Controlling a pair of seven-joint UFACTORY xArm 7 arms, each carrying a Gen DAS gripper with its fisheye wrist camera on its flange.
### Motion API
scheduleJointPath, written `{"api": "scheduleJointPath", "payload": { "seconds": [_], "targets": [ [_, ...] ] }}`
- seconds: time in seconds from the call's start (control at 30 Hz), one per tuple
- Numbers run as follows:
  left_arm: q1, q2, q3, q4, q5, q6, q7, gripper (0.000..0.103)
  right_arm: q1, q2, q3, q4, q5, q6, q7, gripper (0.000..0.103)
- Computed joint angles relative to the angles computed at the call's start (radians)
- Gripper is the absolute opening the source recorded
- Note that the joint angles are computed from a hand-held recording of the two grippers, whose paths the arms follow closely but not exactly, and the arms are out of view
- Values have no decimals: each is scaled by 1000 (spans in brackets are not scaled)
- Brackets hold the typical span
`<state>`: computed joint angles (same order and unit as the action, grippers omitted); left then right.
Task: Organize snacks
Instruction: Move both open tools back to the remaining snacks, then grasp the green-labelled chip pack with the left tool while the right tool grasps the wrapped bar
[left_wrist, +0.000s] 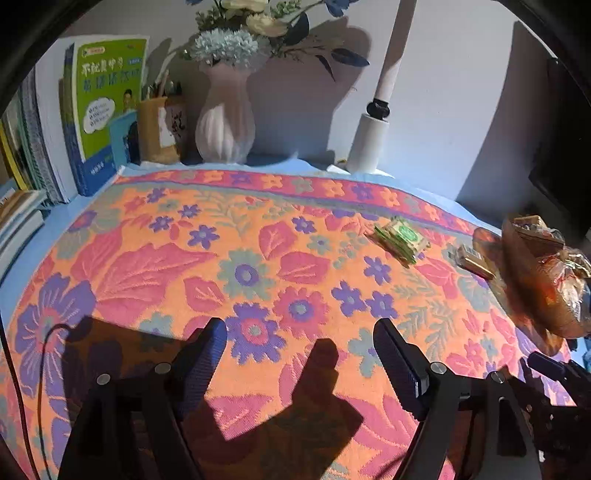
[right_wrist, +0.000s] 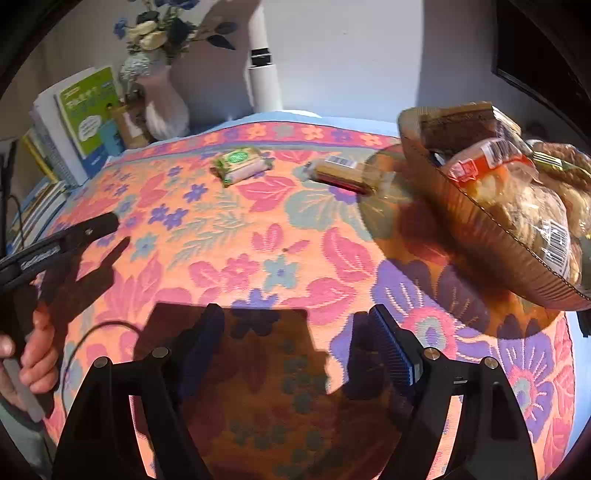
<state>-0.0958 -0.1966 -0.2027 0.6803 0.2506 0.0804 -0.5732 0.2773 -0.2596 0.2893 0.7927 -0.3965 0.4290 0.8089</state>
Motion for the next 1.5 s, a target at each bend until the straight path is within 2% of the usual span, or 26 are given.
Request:
{"api": "scheduleJointPath", "payload": {
  "seconds": [0.27,0.33,0.4,0.43,0.5,0.6,0.73,0.8,0.9,1.0,1.1,1.17,1.2,1.3,1.43,1.5],
  "targets": [
    [-35,2,27,0,-52,3,48,79,-9,-3,6,-2,-14,5,30,82],
    [-64,20,42,31,-83,65,85,79,-8,-5,5,0,-12,17,36,82],
    [-143,63,92,108,-194,211,206,79,-14,-7,6,1,-19,23,51,82],
    [-145,74,83,135,-216,239,234,79,-18,-10,7,-1,-24,22,63,82],
    [-164,90,81,182,-251,247,302,79,-13,3,-5,11,0,40,55,82],
    [-192,154,84,299,-345,255,450,83,-10,48,-6,77,10,132,81,82],
    [-187,316,65,497,-321,276,552,84,15,104,-28,160,44,155,96,82],
    [-184,400,59,593,-316,311,580,84,16,136,-35,210,25,184,143,82],
    [-175,484,41,688,-345,347,632,84,10,171,-47,258,-59,215,269,82],
    [-190,543,46,750,-328,357,640,82,11,208,-75,283,-74,210,373,82],
    [-230,589,79,799,-248,397,623,59,25,258,-93,330,-85,241,423,82],
    [-244,598,92,795,-209,370,610,53,47,288,-100,368,-167,286,495,82],
    [-241,593,89,785,-206,355,615,43,57,299,-106,382,-193,300,518,82],
    [-262,579,132,789,-160,391,520,43,81,337,-124,423,-238,331,567,82],
    [-197,496,121,696,-207,355,481,43,117,411,-153,506,-298,375,593,82],
    [-174,450,122,644,-217,336,466,43,126,440,-166,538,-293,379,577,84]
  ]
}}
